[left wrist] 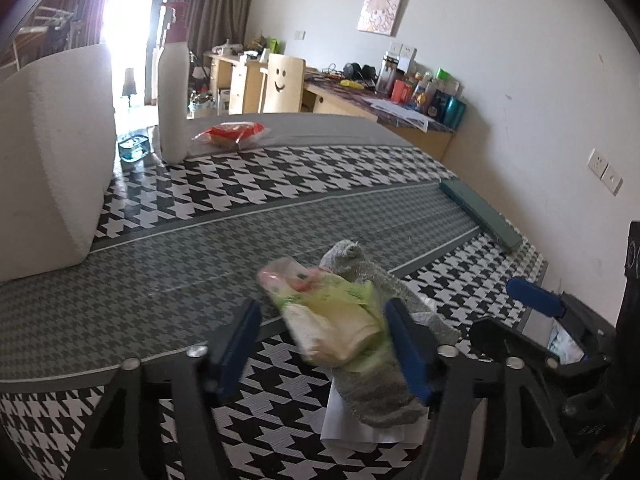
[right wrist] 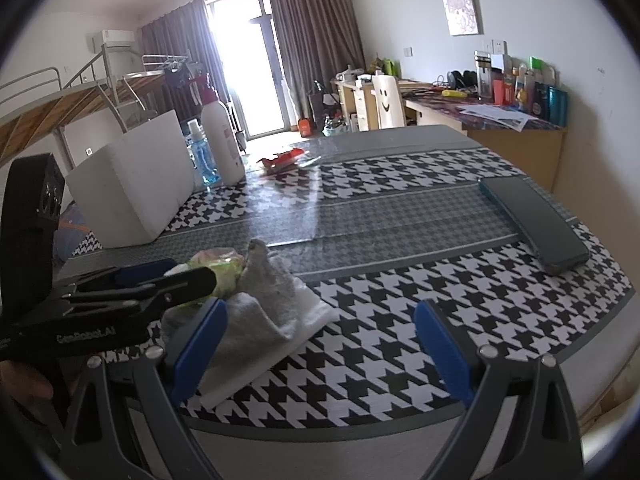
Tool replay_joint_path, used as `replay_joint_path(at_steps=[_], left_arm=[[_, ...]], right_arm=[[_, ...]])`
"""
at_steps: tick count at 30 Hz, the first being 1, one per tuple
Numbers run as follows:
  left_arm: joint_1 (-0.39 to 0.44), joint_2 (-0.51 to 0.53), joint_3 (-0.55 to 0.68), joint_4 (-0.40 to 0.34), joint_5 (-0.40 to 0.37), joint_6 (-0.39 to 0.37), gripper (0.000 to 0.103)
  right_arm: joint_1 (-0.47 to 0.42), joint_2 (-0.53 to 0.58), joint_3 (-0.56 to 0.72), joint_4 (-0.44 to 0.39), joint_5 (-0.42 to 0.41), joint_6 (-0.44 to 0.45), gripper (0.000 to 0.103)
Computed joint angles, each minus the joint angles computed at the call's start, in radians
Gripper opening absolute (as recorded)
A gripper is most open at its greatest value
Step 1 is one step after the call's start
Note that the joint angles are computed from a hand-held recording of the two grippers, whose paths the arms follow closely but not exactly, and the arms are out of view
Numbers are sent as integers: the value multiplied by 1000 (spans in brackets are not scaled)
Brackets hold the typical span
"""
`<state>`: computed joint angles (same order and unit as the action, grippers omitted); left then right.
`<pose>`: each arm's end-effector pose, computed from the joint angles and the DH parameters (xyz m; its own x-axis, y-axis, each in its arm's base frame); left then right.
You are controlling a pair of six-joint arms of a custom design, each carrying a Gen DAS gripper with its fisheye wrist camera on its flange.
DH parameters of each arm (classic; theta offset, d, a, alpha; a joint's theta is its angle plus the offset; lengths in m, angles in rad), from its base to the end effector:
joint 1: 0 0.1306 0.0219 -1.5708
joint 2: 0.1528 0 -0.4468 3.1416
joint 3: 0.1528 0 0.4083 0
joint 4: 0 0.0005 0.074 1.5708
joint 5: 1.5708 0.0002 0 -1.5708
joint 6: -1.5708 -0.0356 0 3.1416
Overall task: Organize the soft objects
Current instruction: 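Close the left tool on the green plastic bag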
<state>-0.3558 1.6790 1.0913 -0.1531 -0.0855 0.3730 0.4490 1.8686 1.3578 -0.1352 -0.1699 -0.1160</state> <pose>0.5236 -0.1919 0.2619 -0.6941 -0.1294 -0.7082 0.0377 0.9758 -0.2152 0.5919 0.2913 0.2674 -0.6023 -0.1636 -0.7813 -0.4830 0.8540 0.1935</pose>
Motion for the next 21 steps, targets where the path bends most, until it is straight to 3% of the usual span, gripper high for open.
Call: replay_joint_path(at_steps=[11,21], left_arm=[[2,0,-9,13,17,-15,28],[10,-48,-57,52,-3,-20,23]], right_arm=[[5,7,9,-9,-14,0,97],[20,8,18,-21,-34,7,97]])
